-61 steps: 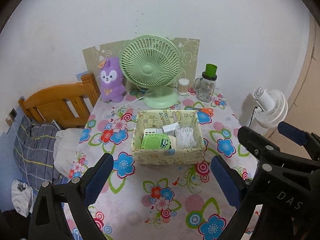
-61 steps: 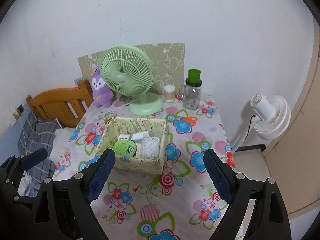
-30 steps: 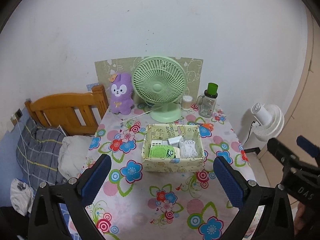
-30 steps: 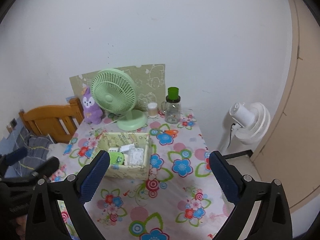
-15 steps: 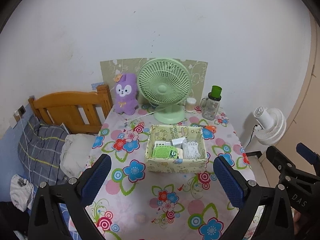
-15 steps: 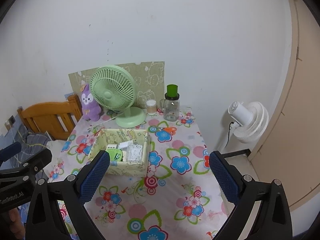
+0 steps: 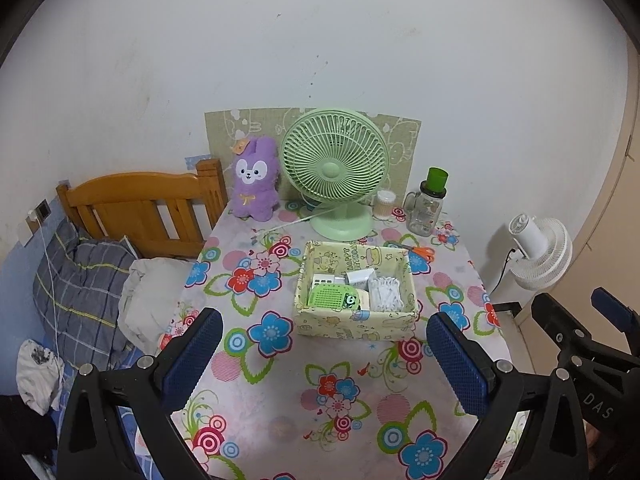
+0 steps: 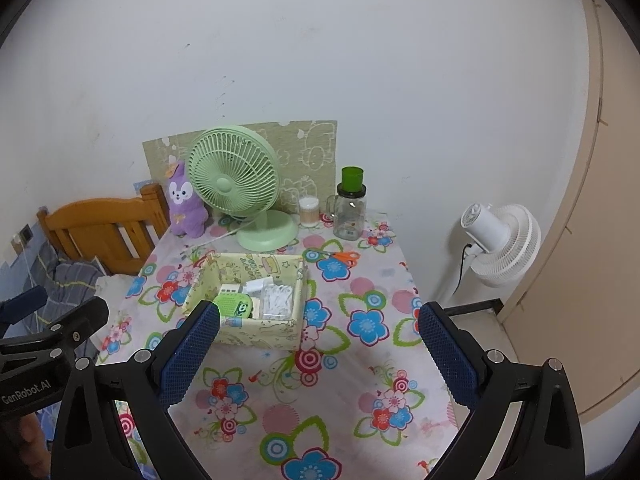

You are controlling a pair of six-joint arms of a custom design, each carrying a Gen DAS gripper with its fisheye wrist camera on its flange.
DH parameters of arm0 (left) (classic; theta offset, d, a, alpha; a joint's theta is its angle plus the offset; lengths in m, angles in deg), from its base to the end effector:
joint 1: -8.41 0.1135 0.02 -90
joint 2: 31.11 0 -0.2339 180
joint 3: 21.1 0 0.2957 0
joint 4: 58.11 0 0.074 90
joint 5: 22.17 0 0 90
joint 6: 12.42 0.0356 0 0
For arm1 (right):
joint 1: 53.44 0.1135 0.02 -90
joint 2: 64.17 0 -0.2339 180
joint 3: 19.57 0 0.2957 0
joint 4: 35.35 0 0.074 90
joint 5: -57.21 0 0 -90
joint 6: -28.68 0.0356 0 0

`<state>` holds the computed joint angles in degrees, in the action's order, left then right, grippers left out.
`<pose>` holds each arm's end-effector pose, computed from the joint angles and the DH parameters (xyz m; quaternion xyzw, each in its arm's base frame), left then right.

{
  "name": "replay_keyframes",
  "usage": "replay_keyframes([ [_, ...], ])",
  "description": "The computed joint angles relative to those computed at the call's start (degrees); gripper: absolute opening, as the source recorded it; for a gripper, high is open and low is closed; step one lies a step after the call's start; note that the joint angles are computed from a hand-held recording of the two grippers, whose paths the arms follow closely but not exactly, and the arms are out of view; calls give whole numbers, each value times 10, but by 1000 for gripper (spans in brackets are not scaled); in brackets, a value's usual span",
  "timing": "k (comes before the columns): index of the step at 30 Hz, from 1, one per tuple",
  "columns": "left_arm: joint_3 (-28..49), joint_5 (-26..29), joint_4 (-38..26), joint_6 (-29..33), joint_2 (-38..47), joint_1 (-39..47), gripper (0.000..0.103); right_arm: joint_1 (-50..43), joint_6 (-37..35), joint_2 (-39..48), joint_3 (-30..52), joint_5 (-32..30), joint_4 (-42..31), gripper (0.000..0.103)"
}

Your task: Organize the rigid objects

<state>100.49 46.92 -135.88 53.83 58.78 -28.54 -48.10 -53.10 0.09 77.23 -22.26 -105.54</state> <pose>0.2838 -0.1976 0.4255 0.0374 0.9138 -0.0406 0.4025 0.2535 0.0172 0.4167 0.0629 0.8924 -0.0299 0.4459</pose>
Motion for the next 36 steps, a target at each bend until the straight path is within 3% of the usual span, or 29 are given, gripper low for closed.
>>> replay_keyframes([
  [36,1,-3,-2,20,7,-8,103,-3,8,8,0,-7,-7,101],
])
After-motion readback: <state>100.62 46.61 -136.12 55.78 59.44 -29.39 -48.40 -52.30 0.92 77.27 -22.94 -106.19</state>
